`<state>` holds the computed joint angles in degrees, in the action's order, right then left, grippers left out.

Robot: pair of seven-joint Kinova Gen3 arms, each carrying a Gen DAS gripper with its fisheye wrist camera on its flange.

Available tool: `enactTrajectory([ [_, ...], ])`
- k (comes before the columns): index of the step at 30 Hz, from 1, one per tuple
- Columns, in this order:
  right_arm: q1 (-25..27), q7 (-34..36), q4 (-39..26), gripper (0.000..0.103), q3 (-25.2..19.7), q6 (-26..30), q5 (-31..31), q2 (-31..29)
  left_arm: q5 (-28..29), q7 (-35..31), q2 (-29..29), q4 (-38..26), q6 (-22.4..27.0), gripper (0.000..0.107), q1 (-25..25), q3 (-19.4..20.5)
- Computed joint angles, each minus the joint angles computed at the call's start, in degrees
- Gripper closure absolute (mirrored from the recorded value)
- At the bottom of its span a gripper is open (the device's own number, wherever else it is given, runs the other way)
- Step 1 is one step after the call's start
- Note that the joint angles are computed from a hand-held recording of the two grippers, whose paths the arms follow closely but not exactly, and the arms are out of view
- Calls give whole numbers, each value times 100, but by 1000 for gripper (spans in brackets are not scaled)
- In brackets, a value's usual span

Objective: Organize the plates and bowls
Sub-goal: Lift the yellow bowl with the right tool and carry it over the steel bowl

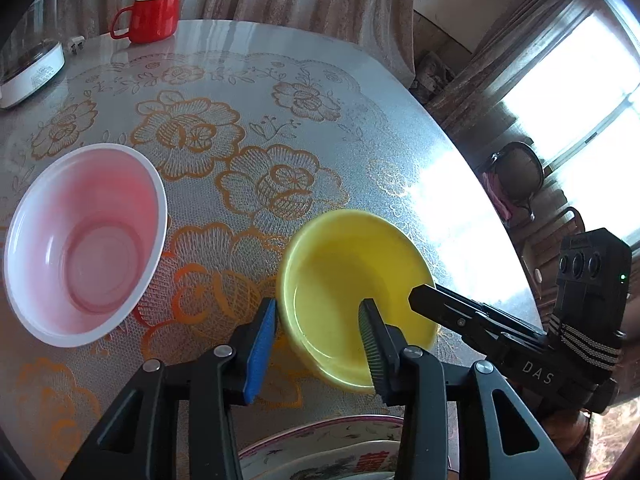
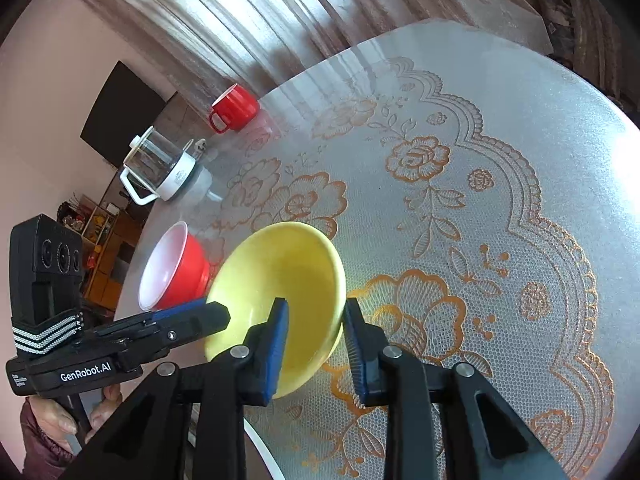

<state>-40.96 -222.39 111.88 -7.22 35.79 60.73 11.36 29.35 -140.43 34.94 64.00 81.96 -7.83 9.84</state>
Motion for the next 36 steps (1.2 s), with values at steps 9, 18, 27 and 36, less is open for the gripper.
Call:
enactTrajectory([
  [9,-106,-783,182,76,-152,152,371,-158,425,-93,-239,235,205,66,-266,56],
  [18,-260,-1082,153,76,-482,740,533,-362,801,-415,-611,516,378,66,-520,-38],
  [27,-525,-1144,-18,76,-745,1228,685,-407,1256,-1071,-1049,1038,577,66,-1028,-249],
  [36,-941,-1267,-298,76,-902,1698,878,-293,1676,-1580,-1256,1306,1117,66,-1588,-530],
])
